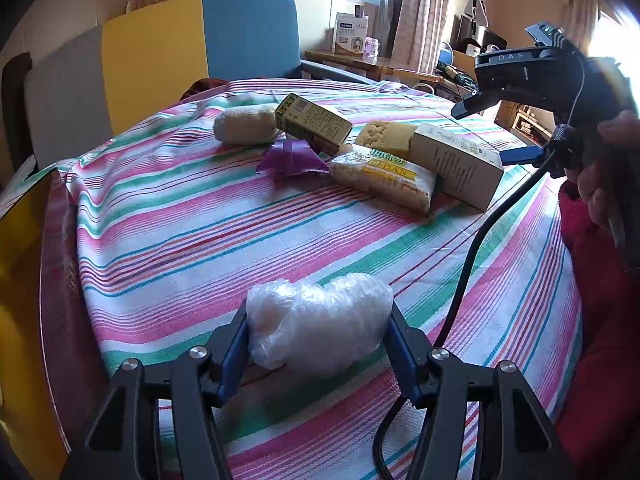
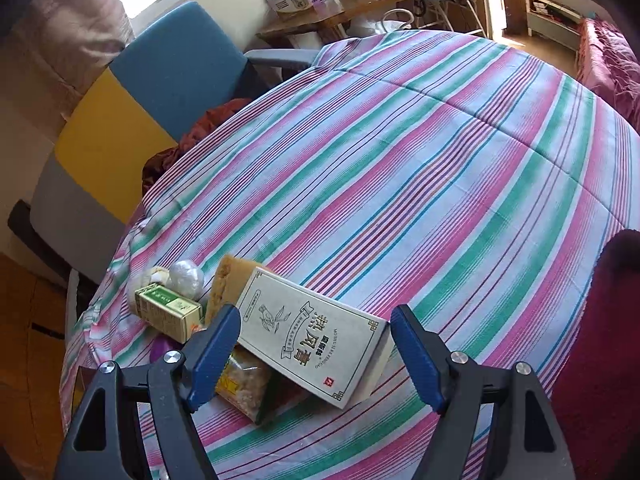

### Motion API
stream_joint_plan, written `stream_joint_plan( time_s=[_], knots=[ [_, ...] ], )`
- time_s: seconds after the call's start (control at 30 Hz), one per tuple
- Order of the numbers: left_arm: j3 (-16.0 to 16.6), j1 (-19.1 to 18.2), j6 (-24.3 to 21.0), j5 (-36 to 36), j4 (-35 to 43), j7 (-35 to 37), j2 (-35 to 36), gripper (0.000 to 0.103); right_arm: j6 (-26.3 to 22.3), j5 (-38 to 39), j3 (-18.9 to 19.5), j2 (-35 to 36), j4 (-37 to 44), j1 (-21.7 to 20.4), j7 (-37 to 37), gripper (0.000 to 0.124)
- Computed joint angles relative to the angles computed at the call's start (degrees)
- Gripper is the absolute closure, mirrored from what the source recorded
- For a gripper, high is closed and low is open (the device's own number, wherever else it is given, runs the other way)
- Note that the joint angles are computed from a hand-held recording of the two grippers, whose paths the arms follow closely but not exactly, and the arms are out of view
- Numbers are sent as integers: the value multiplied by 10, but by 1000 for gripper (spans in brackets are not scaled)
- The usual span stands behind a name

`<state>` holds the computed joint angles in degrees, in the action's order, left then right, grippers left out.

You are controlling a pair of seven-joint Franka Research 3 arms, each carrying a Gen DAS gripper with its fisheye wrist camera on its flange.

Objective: Organize objects
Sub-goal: 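Lift the white plastic bag with the left tool while the right tool approaches the cream box, then grasp the white cream box with the right tool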

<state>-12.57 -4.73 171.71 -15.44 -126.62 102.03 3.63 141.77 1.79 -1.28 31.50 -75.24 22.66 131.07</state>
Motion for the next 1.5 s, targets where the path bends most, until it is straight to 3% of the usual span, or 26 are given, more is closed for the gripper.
stream_joint_plan(
  time_s=[0.13,0.37,0.6,0.7,0.9,1.07,1.13,1.2,1.43,1.5],
  knots=[
    [0,0,0,0,0,0,0,41,-6,15,13,4,7,-7,-28,45],
    [0,0,0,0,-1,0,0,41,-163,-22,9,81,148,20,-98,44],
    [0,-1,-1,1,-1,-1,-1,41,-210,-91,-24,96,180,49,-85,45],
    [0,-1,-1,0,-1,0,-1,41,-239,-121,-34,126,232,60,-91,45],
    [1,-1,-1,-1,-1,1,-1,41,-252,-178,-56,139,259,81,-80,45],
    [1,-1,-1,-2,-1,2,-2,41,-306,-166,-47,206,370,77,-116,45],
    [0,-1,0,-3,-2,3,-2,41,-294,-144,-35,198,357,69,-124,49],
    [0,0,0,-8,-2,7,-2,41,-251,-104,-11,162,295,53,-132,63],
    [0,-1,-1,-9,-1,6,-2,41,-249,-89,-21,160,291,55,-120,61],
    [1,-2,-1,-8,-1,6,-2,41,-244,-86,-19,162,293,54,-122,55]
  ],
)
